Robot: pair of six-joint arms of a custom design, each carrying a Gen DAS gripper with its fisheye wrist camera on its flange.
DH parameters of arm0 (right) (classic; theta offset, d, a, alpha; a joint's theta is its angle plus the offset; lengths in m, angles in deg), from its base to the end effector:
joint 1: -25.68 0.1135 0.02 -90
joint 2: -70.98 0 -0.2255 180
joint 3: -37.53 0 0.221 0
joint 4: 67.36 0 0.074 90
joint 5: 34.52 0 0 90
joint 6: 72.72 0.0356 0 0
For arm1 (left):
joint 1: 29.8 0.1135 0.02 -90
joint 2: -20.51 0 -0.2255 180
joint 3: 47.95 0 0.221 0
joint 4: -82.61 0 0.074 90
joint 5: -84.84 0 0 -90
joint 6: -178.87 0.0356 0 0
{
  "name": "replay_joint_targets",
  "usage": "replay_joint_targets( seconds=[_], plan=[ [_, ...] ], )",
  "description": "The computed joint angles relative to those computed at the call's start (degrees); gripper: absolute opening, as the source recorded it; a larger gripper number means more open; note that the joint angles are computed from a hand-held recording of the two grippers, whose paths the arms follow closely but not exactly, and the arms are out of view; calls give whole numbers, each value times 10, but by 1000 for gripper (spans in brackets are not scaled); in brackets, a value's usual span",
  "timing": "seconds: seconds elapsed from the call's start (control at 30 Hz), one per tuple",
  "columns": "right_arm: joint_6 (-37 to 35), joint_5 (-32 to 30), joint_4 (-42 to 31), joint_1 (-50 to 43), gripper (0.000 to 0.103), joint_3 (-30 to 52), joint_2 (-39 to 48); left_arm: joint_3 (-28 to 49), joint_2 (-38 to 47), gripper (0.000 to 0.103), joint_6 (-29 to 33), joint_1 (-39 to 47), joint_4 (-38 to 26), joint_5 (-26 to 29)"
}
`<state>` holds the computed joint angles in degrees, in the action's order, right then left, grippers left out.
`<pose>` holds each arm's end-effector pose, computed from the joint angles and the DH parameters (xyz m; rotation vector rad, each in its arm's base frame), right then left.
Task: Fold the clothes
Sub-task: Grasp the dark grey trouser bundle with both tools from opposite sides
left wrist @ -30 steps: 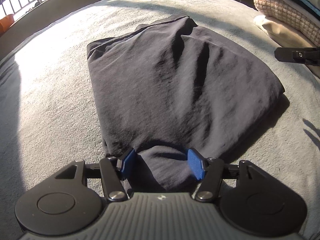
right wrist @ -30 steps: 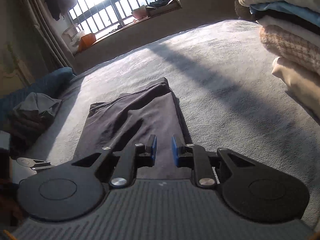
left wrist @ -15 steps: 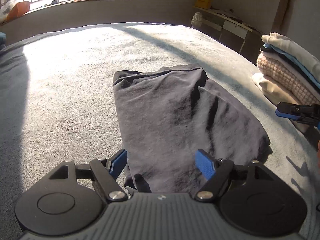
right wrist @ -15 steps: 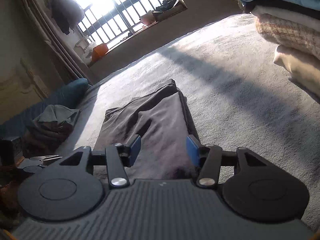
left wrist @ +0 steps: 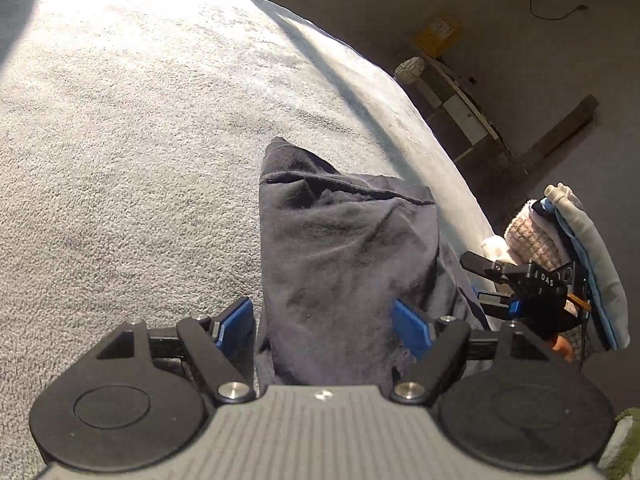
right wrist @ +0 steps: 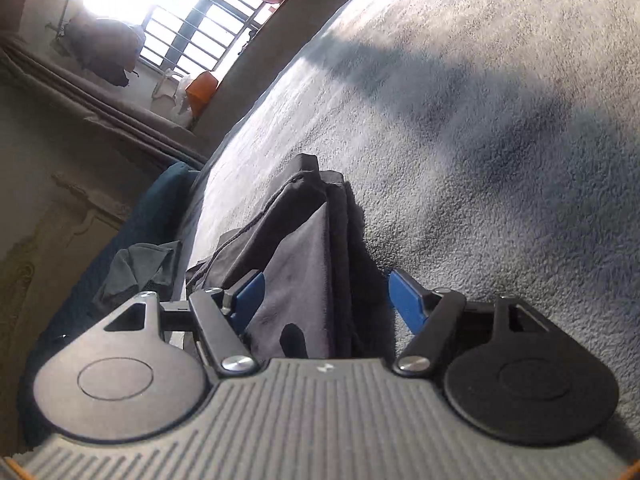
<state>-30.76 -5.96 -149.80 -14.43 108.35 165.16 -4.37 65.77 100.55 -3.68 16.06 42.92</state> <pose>0.1842 -0.1143 0.1632 0.0301 2.3058 1.2029 0.1180 0.0284 0.1764 -0.0970 2.3961 -0.8595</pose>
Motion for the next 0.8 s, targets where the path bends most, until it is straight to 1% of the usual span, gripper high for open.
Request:
replay_joint_targets(
  seconds=[0.1, 0.13, 0.17, 0.2, 0.27, 0.3, 0.33, 0.37, 0.4, 0.47, 0.5, 0.57, 0.6, 0.7, 0.77, 0.8],
  plan=[
    [7, -19, -2, 45, 71, 30, 36, -14, 55, 78, -60, -37, 106, 16],
    [10, -27, -6, 59, 70, 43, 50, -14, 58, 78, -61, -28, 103, 34],
    [12, -35, -13, 71, 69, 60, 69, -4, 42, 78, -28, -1, 46, 55],
    [16, -38, -14, 86, 67, 71, 79, -5, 54, 78, -29, -3, 61, 66],
    [35, -35, -1, 119, 54, 81, 85, -11, 61, 78, -63, -33, 109, 59],
    [45, -31, 12, 135, 51, 78, 80, -14, 58, 76, -77, -47, 127, 52],
    [47, -30, 14, 141, 46, 76, 75, -18, 55, 74, -89, -60, 141, 44],
    [49, -30, 15, 146, 40, 75, 70, -19, 50, 66, -97, -69, 148, 36],
    [50, -30, 16, 151, 37, 74, 65, -17, 44, 53, -98, -68, 138, 32],
    [53, -30, 17, 161, 27, 72, 54, -15, 20, 38, -73, -40, 83, 41],
    [55, -30, 18, 165, 25, 71, 49, -18, 15, 29, -74, -35, 79, 47],
    [30, -36, -5, 158, 20, 68, 32, -24, 3, 20, -74, -27, 67, 58],
    [19, -38, -19, 153, 20, 68, 23, -21, -7, 17, -76, -26, 58, 62],
    [-14, -50, -66, 136, 18, 74, -2, -2, -35, 15, -85, -23, 27, 73],
    [-53, -61, -116, 118, 18, 86, -14, 16, -68, 14, -87, -21, -14, 83],
    [-89, -66, -157, 104, 17, 92, -19, 27, -83, 14, -84, -17, -37, 89]
  ],
)
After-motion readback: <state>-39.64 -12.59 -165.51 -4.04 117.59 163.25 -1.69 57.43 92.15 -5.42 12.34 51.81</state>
